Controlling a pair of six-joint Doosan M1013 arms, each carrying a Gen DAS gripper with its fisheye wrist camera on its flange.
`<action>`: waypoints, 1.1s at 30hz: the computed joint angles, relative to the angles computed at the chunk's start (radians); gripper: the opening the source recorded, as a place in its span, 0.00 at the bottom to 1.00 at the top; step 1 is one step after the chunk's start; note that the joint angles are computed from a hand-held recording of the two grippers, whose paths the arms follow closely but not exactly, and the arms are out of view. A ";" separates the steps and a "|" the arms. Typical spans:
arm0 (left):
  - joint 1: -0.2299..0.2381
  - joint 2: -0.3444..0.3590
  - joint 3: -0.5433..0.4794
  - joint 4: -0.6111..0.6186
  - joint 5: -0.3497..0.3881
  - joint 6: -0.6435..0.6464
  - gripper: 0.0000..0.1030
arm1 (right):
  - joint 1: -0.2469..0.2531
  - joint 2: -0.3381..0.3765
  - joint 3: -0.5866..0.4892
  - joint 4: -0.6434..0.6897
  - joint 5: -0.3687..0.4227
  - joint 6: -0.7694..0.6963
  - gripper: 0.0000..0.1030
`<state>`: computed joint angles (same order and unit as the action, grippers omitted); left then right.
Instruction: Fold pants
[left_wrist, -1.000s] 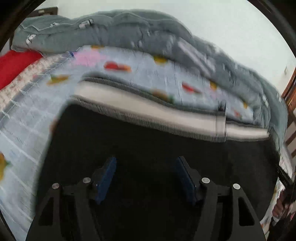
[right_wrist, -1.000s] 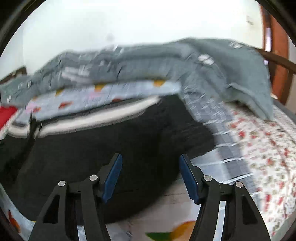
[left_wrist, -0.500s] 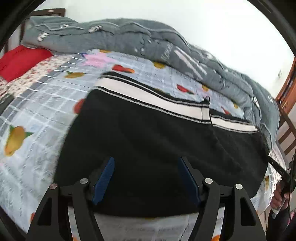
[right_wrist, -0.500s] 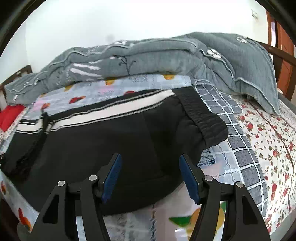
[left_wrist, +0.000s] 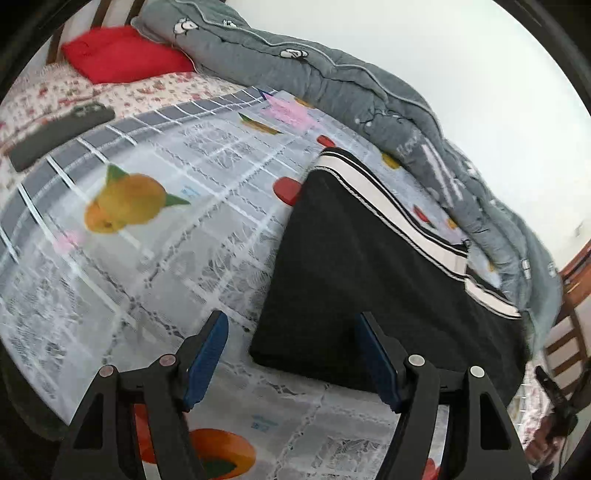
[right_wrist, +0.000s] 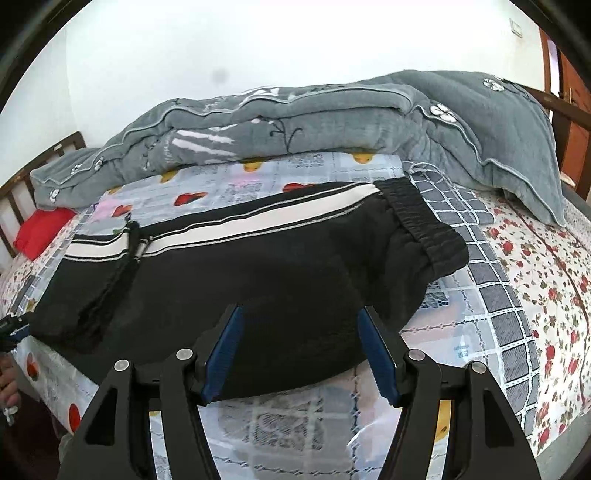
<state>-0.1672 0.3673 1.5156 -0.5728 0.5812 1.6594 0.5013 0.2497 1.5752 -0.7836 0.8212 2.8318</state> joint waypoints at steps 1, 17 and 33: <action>0.001 -0.002 0.008 -0.032 -0.012 0.035 0.67 | 0.003 0.001 -0.002 0.002 0.002 -0.004 0.62; 0.035 0.072 -0.051 -0.383 0.054 0.253 0.72 | 0.020 0.023 -0.023 0.064 0.053 -0.039 0.62; 0.029 0.044 -0.014 -0.347 0.060 0.298 0.72 | 0.014 0.052 -0.039 0.141 0.018 -0.084 0.62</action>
